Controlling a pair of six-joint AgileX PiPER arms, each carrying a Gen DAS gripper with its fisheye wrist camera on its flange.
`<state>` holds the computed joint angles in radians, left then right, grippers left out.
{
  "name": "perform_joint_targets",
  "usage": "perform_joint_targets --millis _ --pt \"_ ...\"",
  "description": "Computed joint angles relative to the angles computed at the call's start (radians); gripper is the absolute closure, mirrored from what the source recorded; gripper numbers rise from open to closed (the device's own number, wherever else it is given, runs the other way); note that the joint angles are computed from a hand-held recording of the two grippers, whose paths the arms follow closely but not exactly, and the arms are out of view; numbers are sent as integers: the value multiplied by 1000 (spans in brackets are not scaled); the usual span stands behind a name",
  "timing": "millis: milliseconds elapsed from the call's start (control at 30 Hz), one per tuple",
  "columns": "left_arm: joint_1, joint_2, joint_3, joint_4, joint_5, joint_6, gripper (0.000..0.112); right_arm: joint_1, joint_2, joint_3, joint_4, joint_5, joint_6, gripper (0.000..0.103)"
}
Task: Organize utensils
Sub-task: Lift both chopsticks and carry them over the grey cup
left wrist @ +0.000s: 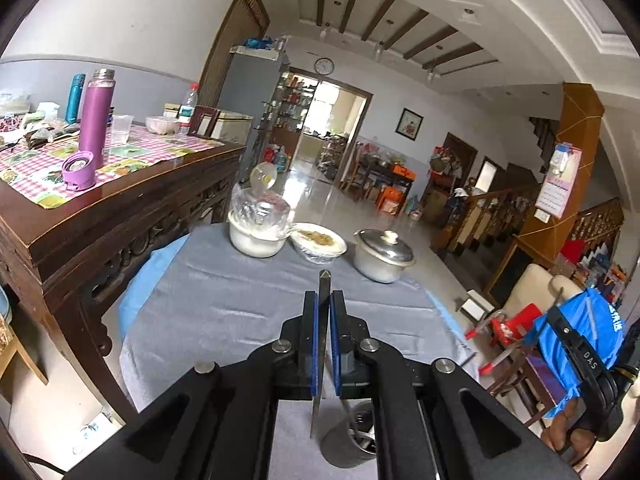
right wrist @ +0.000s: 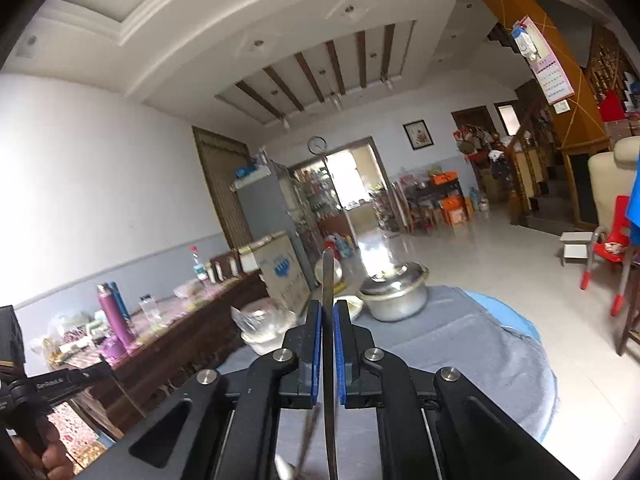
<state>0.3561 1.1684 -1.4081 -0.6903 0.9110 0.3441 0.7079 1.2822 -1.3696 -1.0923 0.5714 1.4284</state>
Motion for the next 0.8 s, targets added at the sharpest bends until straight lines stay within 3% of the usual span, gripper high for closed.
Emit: perform_joint_targets --millis 233,433,800 --pt "52 -37 -39 -82 67 30 107 64 6 7 -180 -9 193 96" --pt "88 -65 -62 -163 94 61 107 120 66 -29 -309 39 296 96" --pt "-36 -72 -47 -116 30 11 107 173 156 -34 -458 103 394 96"
